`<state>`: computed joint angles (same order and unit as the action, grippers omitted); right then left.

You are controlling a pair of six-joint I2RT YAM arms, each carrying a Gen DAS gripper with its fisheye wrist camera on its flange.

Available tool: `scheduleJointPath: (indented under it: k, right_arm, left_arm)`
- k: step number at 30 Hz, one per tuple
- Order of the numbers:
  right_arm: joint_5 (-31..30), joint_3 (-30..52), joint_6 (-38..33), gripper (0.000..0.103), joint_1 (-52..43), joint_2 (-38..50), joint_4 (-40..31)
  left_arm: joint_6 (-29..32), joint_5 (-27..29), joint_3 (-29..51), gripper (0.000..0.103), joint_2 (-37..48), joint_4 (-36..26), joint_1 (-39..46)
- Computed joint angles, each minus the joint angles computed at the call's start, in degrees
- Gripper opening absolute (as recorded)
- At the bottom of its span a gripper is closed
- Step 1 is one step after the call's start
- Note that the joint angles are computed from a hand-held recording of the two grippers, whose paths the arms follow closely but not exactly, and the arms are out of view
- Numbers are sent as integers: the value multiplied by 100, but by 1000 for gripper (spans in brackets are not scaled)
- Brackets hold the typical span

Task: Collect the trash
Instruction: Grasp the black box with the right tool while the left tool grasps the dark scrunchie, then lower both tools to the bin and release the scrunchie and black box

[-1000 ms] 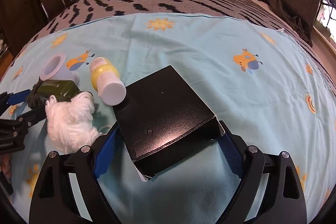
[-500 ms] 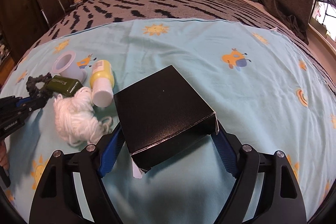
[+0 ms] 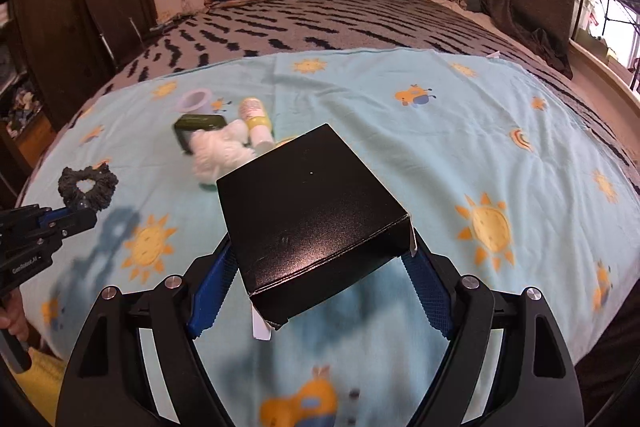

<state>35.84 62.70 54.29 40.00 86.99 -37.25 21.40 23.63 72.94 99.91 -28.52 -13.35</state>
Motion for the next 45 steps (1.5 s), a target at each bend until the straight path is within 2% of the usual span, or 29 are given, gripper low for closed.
scheduleJointPath:
  k: [5,11,17,22,28,32,39,45]
  right_arm:
    - [574,161,812,82,1074,-217,-620]
    - [1013,511,1778,82,2223,39,-1329]
    - [975,437,2800,82,3046,434,-1524]
    - [595,59,3500,82,3462,764,-1123]
    - [-66,-428,4009,82,3719,1327,-144]
    - [-437,-626,4148,82,3675,1747,565]
    - [-974,-730,4151,82,3401,2433,1473]
    - [-1338,-750,4148,82,3292,2960,2139]
  left_arm:
    - [217,403,-1066,15,-1309,-95,203]
    - [516,817,-2088,15,-2604,-332,458]
    - [993,1070,-3103,15,-3520,-639,742]
    - [1516,1147,-3888,15,-3766,-858,1028]
    - [1859,931,-4692,15,-3317,-444,1202]
    - [1804,699,-5063,15,-2594,301,1083]
    - [1410,201,-5376,15,-897,2007,746]
    - [1208,58,-5230,15,181,2714,547]
